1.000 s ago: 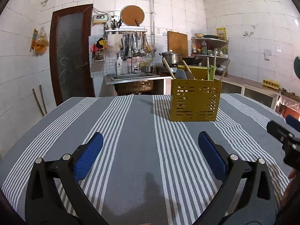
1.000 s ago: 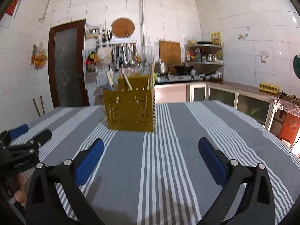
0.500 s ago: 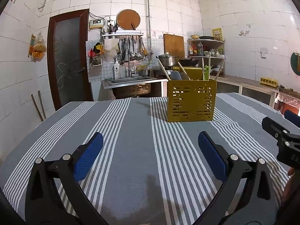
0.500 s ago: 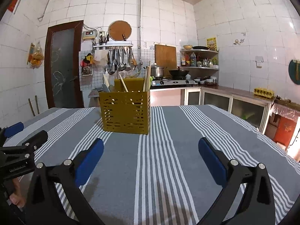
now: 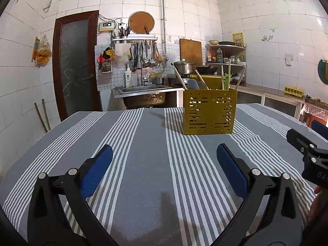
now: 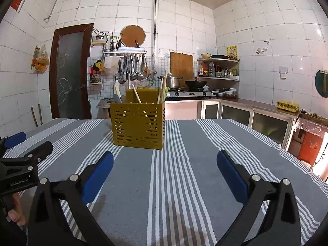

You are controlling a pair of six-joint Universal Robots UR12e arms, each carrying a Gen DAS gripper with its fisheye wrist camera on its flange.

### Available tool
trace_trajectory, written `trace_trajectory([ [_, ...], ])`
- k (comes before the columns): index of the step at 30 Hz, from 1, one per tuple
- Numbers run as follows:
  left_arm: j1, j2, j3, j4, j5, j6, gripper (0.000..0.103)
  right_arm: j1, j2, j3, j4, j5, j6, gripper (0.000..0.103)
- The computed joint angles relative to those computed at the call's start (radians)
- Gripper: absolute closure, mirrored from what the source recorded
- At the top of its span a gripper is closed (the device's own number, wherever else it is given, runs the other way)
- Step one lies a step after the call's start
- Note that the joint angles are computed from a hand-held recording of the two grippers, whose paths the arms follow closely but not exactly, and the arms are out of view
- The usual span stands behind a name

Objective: Organize utensils

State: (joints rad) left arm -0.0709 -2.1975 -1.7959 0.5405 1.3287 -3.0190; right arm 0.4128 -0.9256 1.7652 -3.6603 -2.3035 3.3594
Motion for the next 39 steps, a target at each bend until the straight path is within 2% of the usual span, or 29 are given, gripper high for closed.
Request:
trace_trajectory([
  [14, 0.003, -0.001, -0.004, 0.029, -0.008, 0.004, 0.005, -0.001, -0.003, 0.004, 0.002, 0.001, 0.0, 0.004],
  [39, 0.002, -0.002, -0.002, 0.031, -0.008, 0.003, 0.005, -0.001, -0.002, 0.004, 0.0, 0.001, -0.002, 0.004],
])
